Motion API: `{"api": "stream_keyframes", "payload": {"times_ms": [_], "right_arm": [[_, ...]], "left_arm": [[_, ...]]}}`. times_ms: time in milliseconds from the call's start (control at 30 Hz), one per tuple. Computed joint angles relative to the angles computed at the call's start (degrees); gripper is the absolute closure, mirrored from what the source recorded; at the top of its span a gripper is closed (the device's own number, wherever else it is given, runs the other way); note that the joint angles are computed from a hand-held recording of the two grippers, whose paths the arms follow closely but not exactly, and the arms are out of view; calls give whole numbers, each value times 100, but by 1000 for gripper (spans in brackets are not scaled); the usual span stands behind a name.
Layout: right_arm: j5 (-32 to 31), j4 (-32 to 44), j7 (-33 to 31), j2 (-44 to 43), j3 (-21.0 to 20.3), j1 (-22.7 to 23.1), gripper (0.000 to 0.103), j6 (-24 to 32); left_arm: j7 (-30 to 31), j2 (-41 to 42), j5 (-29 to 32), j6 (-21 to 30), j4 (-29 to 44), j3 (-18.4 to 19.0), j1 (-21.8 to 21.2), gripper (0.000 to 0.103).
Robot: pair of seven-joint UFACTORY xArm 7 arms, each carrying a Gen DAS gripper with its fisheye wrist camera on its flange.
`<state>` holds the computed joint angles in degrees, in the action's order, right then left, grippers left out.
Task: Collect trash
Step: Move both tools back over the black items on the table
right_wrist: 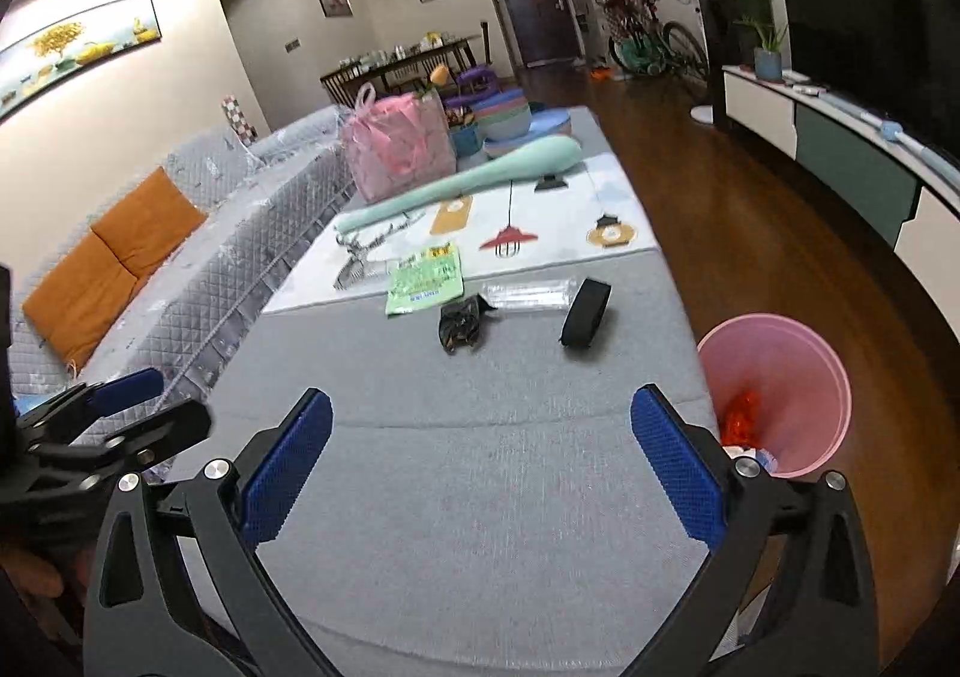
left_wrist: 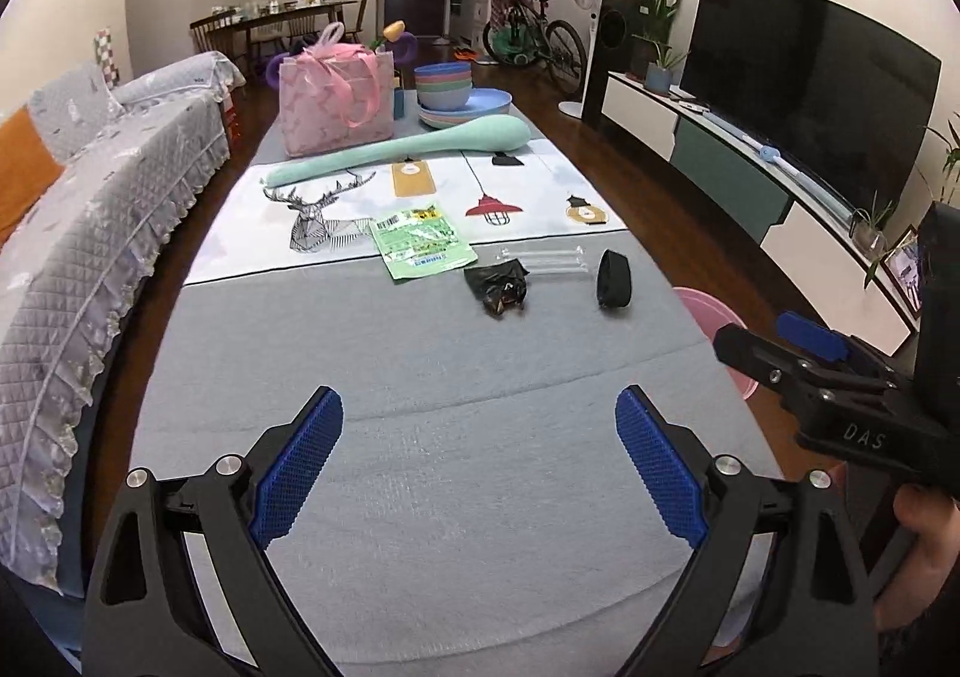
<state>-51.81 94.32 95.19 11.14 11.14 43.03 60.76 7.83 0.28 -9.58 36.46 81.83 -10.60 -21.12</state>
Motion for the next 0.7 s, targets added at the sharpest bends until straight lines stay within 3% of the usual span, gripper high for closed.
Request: {"api": "stream_keyframes", "payload": {"times_ms": [200,367,700], "right_arm": [[68,-48,25,135,-107,-116,5,14],[-233,-120,146,173,-234,-199,5,-172],[276,-113,-88,334,-416,-546,5,-623]], "left_arm": [[238,634,-1076,76,493,-43,114,13],[-115,1331,-522,51,1056,-57,-71,13],[-268,2306,-203,286,2159,-148,-239,13]]}}
